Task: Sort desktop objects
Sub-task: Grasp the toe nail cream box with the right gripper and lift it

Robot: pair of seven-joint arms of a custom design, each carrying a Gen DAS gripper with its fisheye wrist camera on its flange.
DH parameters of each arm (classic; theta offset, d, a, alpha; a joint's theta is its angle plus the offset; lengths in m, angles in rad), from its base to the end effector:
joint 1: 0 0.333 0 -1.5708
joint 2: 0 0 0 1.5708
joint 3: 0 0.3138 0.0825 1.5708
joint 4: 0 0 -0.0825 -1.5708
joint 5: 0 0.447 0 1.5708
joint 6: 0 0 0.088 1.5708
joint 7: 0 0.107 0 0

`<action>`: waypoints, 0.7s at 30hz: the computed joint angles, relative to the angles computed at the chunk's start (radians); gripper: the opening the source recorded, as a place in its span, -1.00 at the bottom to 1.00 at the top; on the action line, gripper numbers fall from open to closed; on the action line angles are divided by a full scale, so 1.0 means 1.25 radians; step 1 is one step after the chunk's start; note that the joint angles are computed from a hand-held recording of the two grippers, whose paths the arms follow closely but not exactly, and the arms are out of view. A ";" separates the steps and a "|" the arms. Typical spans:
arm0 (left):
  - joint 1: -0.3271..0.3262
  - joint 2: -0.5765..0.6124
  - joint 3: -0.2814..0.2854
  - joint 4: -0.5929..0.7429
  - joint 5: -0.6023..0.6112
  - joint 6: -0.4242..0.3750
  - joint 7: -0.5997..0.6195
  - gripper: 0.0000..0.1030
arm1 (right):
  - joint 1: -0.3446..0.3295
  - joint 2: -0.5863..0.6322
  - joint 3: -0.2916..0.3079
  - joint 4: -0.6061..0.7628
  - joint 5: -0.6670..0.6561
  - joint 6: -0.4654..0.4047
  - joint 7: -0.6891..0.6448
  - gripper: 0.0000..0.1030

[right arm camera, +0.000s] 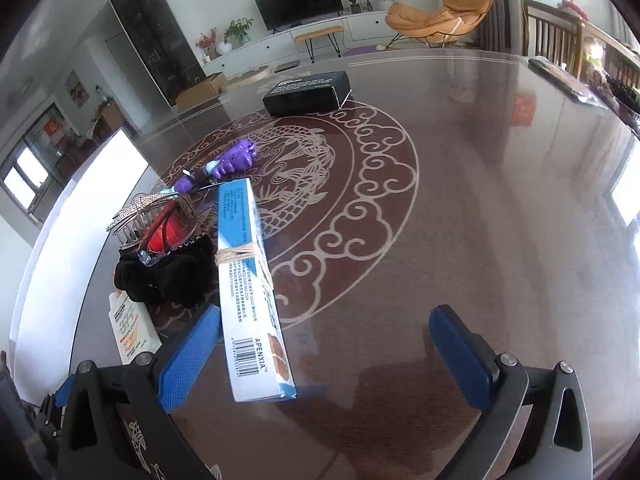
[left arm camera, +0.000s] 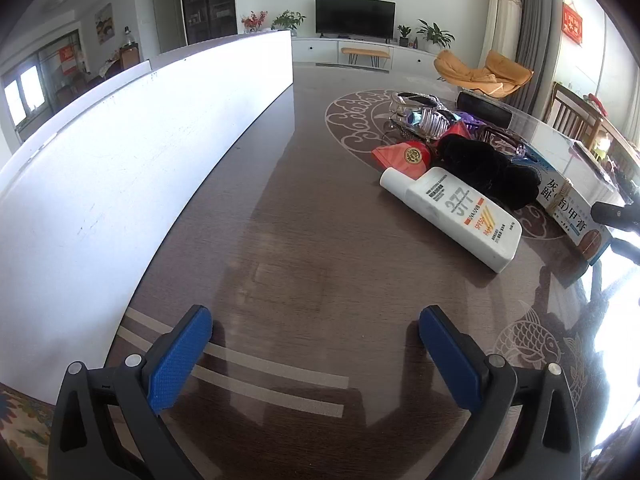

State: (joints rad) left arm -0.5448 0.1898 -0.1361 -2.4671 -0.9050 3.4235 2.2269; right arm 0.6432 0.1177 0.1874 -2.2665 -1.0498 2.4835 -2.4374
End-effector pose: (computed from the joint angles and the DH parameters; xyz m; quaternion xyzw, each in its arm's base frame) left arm 0.4601 -0.2588 0.2308 -0.5343 0.7756 -0.2756 0.1922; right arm 0.3898 0.4331 0.2689 -0.4335 0.8423 -0.1948 0.2543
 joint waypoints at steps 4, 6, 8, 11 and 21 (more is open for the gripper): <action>0.001 0.000 0.000 0.000 0.002 0.000 -0.002 1.00 | 0.002 -0.032 0.012 -0.030 0.019 -0.027 -0.030 1.00; 0.005 0.003 -0.005 0.001 0.010 0.004 -0.009 1.00 | 0.004 -0.024 0.019 -0.011 0.026 -0.056 -0.091 1.00; 0.011 0.005 -0.011 -0.001 0.021 0.009 -0.019 1.00 | 0.010 -0.003 0.023 0.025 0.023 -0.088 -0.187 1.00; 0.011 0.005 -0.011 -0.001 0.023 0.009 -0.022 1.00 | 0.024 0.054 0.022 0.107 0.020 -0.148 -0.386 1.00; 0.009 0.006 -0.009 -0.001 0.024 0.009 -0.022 1.00 | 0.012 0.082 -0.042 0.100 0.050 0.009 -0.489 0.99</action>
